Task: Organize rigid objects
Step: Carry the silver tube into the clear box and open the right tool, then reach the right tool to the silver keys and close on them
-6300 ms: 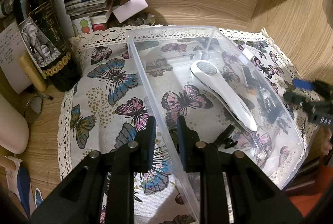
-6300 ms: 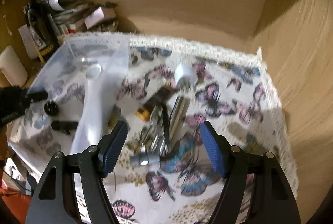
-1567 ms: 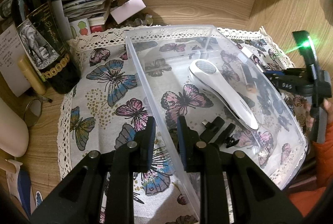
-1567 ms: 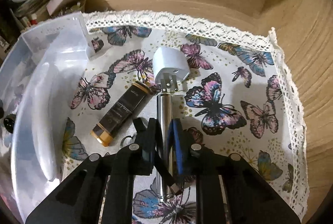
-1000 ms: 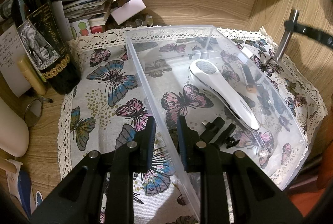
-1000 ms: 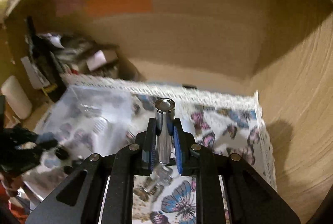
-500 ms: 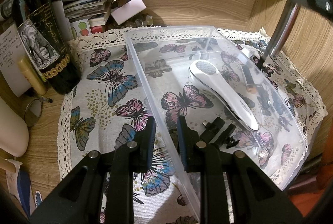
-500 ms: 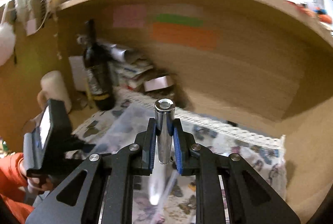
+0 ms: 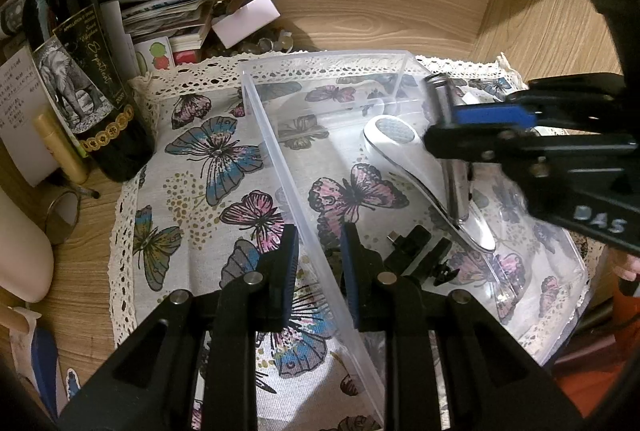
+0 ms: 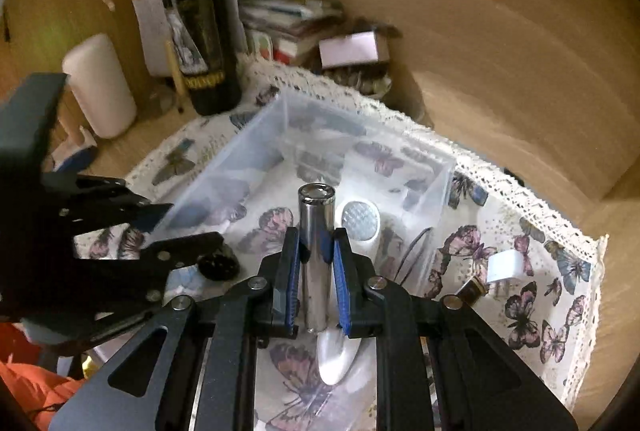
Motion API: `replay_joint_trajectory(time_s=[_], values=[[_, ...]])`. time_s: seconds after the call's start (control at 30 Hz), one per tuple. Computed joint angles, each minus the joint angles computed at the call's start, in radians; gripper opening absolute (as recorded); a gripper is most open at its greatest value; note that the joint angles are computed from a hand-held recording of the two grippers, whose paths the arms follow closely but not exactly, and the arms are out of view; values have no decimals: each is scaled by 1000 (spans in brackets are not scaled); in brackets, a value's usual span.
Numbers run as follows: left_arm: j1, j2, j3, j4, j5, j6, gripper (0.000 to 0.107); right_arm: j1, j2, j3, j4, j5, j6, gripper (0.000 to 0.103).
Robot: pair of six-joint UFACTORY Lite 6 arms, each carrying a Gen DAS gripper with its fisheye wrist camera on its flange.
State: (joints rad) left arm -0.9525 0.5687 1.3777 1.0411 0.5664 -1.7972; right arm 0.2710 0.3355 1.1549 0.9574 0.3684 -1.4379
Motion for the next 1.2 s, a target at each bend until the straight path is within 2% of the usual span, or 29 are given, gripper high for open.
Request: replay_joint_trajectory(time_s=[0.33,0.5,0.67,0.8,1.1,1.2], values=[[-2,3,5,-4,3,4,22,46,88,107,-201,-11,210,15],[-3,4,4,-2,3,1,22,1,-6,58,-75,21,85,21],[-3,4,4,-2,2,1,22,-75,-121,-8,42,24,-37,23],[-3,5,4,-2,4,2,22,-154,-160,-27,99,44,-86,30],[-10,11,12,-12,17,13,22,-296,-92,-37,75,4,-58,33],[-10,11,13,-14,18,14,22,-317,-33,-29,44,-24,-24,39]])
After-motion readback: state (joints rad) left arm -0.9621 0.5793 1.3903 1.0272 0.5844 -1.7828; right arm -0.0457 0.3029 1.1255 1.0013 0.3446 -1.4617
